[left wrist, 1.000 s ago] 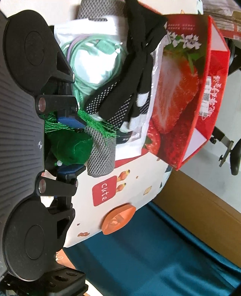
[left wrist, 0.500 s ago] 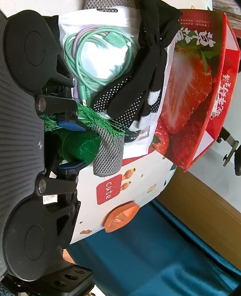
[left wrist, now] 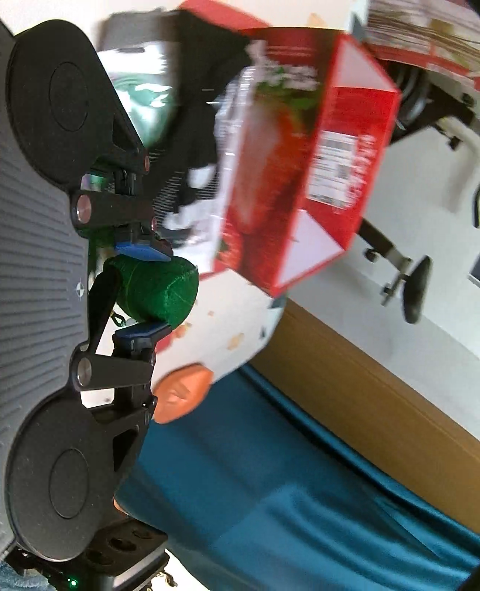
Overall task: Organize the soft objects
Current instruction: 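Lift the green pouch with the right gripper toward the red box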
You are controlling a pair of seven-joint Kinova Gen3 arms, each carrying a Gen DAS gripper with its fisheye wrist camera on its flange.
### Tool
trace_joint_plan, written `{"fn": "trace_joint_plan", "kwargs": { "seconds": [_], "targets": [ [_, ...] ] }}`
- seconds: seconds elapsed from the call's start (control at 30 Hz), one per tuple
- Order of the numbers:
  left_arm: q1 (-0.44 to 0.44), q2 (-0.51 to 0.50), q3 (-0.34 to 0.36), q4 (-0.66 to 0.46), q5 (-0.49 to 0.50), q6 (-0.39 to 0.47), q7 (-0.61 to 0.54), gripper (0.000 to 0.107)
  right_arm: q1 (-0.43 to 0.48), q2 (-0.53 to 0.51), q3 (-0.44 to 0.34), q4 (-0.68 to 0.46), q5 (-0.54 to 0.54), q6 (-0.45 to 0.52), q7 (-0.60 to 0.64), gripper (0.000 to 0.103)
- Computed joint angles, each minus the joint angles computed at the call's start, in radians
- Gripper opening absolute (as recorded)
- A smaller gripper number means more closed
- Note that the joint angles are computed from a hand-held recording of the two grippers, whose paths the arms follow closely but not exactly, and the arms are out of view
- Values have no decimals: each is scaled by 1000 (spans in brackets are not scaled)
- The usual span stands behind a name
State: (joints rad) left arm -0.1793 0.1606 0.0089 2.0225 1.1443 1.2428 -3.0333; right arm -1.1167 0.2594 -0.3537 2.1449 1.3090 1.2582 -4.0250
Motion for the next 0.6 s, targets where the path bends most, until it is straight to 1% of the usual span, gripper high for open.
{"fn": "trace_joint_plan", "kwargs": {
  "seconds": [0.13,0.27,0.47,0.6],
  "targets": [
    [-9,-29,-5,-39,36,42,20,37,20,-64,0,-19,13,22,119,53],
    [-2,-58,-7,-90,78,66,50,37,72,-138,-4,-42,33,12,254,53],
    [27,-55,4,-205,113,68,122,37,179,-221,-4,-90,61,-40,448,53],
    [44,-43,19,-266,143,33,118,37,254,-246,6,-122,99,-85,555,53]
  ]
}}
